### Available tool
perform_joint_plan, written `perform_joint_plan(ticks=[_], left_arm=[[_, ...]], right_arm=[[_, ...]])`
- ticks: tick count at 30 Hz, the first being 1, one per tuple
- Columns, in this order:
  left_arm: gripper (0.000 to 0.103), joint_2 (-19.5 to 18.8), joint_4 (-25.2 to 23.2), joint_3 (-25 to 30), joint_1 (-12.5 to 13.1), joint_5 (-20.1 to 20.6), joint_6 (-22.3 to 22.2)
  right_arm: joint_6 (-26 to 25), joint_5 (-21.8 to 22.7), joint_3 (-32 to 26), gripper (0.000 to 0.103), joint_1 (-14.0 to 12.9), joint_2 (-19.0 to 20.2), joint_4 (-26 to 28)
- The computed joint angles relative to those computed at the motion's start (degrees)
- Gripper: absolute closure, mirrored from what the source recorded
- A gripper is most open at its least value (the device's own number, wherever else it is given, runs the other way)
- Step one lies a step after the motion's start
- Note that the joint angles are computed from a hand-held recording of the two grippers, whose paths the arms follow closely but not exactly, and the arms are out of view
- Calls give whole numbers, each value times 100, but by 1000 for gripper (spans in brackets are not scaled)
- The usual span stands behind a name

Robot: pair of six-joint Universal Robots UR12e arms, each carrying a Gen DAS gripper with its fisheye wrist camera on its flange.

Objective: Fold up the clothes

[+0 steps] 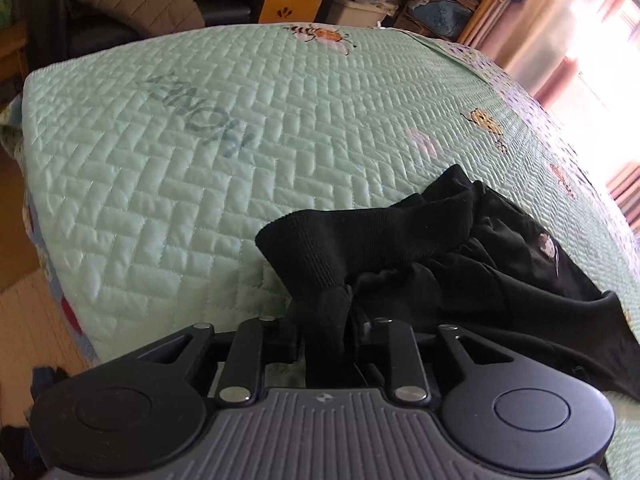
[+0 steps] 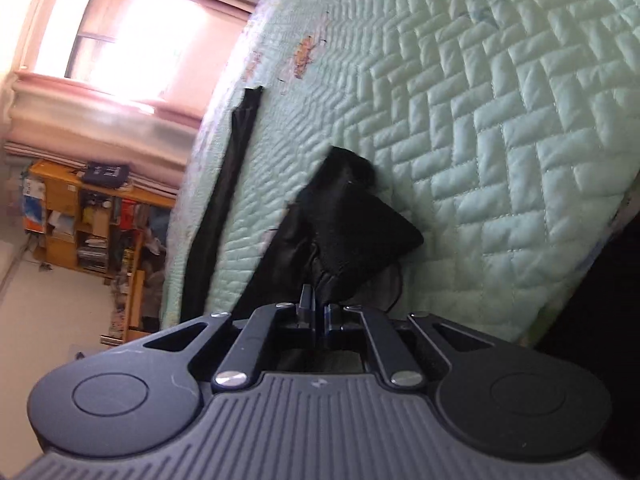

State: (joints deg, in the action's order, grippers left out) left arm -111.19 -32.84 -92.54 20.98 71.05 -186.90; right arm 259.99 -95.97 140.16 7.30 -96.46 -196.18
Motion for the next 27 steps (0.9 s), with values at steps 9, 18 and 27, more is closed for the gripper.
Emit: perform_joint_plan(ticks=[9,18,27], left_arm=[[49,424,-94,-388,98,-122,184],[43,900,-128,-740,148,-639,965],[39,1608,-597,-1434,-256,-2101,3559]], right_arm=[[-630,-84,-72,86,-23,4,572],[-404,-32,126,32,-23,-647,1171],[-2953,-705,-321,35,439,-311,638]])
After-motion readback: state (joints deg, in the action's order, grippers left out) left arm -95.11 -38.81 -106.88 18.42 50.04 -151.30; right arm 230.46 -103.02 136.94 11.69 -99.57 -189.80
